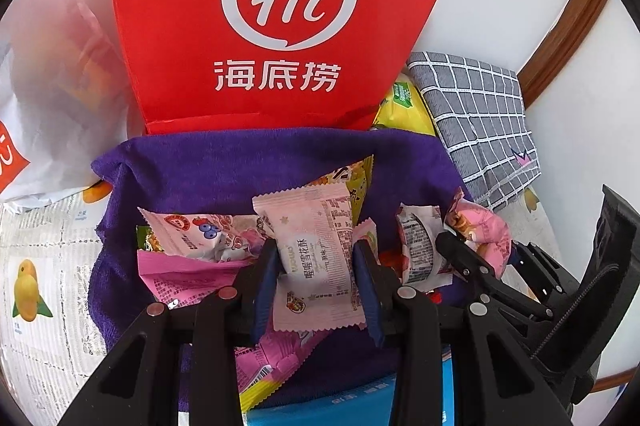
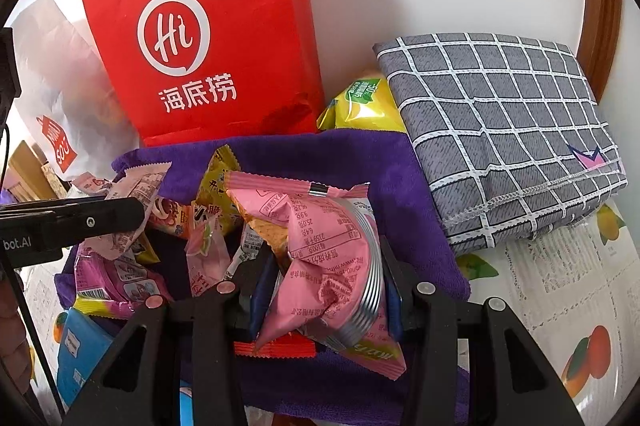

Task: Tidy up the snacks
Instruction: 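Open both tools to drop the pink chip bag and wafer packet onto the towel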

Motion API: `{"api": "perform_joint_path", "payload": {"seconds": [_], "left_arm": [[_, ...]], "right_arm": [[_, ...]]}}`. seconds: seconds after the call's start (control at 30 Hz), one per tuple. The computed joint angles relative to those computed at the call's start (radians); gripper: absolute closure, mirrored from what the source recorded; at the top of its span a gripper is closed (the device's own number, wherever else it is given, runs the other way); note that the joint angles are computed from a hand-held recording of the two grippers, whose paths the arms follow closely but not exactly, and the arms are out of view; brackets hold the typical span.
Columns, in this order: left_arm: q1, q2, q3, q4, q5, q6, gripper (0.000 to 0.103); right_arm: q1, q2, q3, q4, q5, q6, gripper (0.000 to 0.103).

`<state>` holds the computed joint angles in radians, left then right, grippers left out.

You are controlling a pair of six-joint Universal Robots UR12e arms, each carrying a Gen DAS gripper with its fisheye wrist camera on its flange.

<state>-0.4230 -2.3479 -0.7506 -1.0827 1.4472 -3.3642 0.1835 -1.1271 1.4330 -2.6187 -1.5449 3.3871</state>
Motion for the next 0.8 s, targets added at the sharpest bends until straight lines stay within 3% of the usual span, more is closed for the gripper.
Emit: {"api": "perform_joint_path", "payload": {"seconds": [0.17, 0.23, 0.33, 0.53, 0.8], "left_arm": [[0.002, -0.002, 0.002, 0.000, -0.001, -0.007, 0.067], [0.002, -0.004, 0.004, -0.002, 0.003, -0.010, 0.066], [0.004, -0.002, 0.004, -0.008, 0.004, -0.020, 0.054], [0.000, 0.018, -0.024, 0.020, 0.029, -0.021, 0.044], [-0.006, 0.060, -0.076, 0.054, 0.061, -0.021, 0.035]], "right_arm": [[0.000, 0.000, -0.002, 0.010, 0.003, -0.012, 0.054], [0.001, 0.000, -0.002, 0.006, 0.002, -0.017, 0.049], [0.002, -0.003, 0.004, -0.008, -0.003, -0.021, 0.042], [0.001, -0.016, 0.021, -0.044, -0.009, -0.018, 0.028], [0.003, -0.026, 0.023, -0.032, -0.010, -0.005, 0.023]]}}
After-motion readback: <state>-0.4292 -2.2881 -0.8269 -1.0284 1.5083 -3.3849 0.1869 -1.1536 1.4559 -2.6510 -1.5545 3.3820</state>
